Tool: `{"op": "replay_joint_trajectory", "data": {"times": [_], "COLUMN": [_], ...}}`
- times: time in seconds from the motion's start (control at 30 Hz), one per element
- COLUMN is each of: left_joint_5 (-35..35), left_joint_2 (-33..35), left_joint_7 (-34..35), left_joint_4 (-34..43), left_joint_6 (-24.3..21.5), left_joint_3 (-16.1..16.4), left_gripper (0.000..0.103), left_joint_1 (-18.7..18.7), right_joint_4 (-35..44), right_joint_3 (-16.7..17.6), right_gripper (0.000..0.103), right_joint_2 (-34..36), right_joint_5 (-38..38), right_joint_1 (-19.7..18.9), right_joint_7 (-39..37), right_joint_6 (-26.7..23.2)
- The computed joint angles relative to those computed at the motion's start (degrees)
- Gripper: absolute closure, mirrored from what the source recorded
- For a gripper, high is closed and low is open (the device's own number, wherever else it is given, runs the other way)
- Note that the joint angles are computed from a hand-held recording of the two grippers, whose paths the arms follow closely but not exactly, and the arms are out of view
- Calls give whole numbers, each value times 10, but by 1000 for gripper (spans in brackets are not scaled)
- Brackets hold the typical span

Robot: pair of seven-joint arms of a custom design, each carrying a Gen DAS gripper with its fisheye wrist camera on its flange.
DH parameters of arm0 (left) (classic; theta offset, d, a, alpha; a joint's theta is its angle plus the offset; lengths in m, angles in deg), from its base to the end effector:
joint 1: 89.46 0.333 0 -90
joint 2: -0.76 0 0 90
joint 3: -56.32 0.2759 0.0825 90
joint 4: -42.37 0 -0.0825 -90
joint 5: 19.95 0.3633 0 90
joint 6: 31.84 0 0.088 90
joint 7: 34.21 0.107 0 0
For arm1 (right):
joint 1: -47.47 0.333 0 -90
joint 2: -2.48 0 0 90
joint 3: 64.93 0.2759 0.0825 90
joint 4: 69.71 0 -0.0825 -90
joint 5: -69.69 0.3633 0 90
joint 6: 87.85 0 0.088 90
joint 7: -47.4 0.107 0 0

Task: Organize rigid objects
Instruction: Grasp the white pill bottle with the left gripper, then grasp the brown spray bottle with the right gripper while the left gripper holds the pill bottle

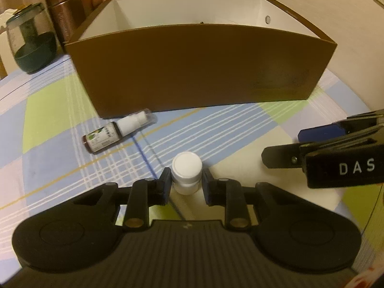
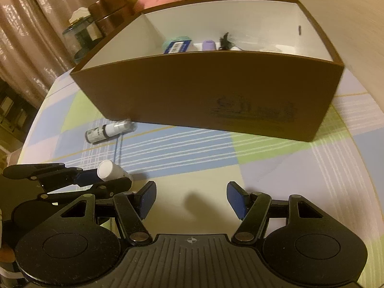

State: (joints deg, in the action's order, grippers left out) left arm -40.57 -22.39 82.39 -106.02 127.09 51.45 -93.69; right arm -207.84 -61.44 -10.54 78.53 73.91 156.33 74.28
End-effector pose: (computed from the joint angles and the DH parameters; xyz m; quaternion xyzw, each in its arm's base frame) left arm 0.4395 -0.0552 0.4343 -0.5547 0.7754 -0.2449 0.1765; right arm 0.4344 0.2420 0.4459 -0.6912 0.6484 -0.0748 0.3103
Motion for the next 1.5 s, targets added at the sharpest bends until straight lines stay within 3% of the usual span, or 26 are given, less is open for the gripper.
{"op": "replay_joint_trajectory", "data": {"times": [0.13, 0.3, 0.5, 0.63, 0.83, 1.03, 1.1, 1.2, 1.37, 1.5], "left_joint_5": [21, 69, 124, 143, 152, 140, 133, 125, 112, 105], "left_joint_2": [-17, -39, -42, -36, -27, -6, 0, 11, 20, 27], "left_joint_7": [-18, -70, -136, -159, -162, -146, -138, -128, -114, -107], "left_joint_4": [-14, -29, -28, -18, -12, 3, 8, 15, 20, 26], "left_joint_6": [11, 18, 18, 13, 7, 9, 8, 5, 10, 13], "left_joint_3": [-5, -16, -20, -9, 6, 19, 25, 30, 34, 34], "left_gripper": [79, 79, 79, 79, 79, 79, 79, 79, 79, 79], "left_joint_1": [22, 77, 144, 164, 170, 163, 160, 160, 157, 156], "right_joint_4": [15, 46, 106, 160, 234, 277, 289, 304, 337, 365], "right_joint_3": [-7, -9, 24, 54, 87, 71, 86, 65, -10, -36], "right_gripper": [38, 38, 25, 21, 13, 3, 1, 0, 0, 0], "right_joint_2": [16, 53, 115, 170, 246, 296, 309, 321, 338, 350], "right_joint_5": [33, 116, 164, 184, 135, 18, 0, -67, -218, -315], "right_joint_1": [19, 41, 34, 15, -15, -5, -17, 2, 74, 104], "right_joint_7": [-36, -101, -156, -189, -141, -31, -30, 15, 149, 226], "right_joint_6": [7, 27, 50, 60, 55, 80, 84, 79, 48, 8]}}
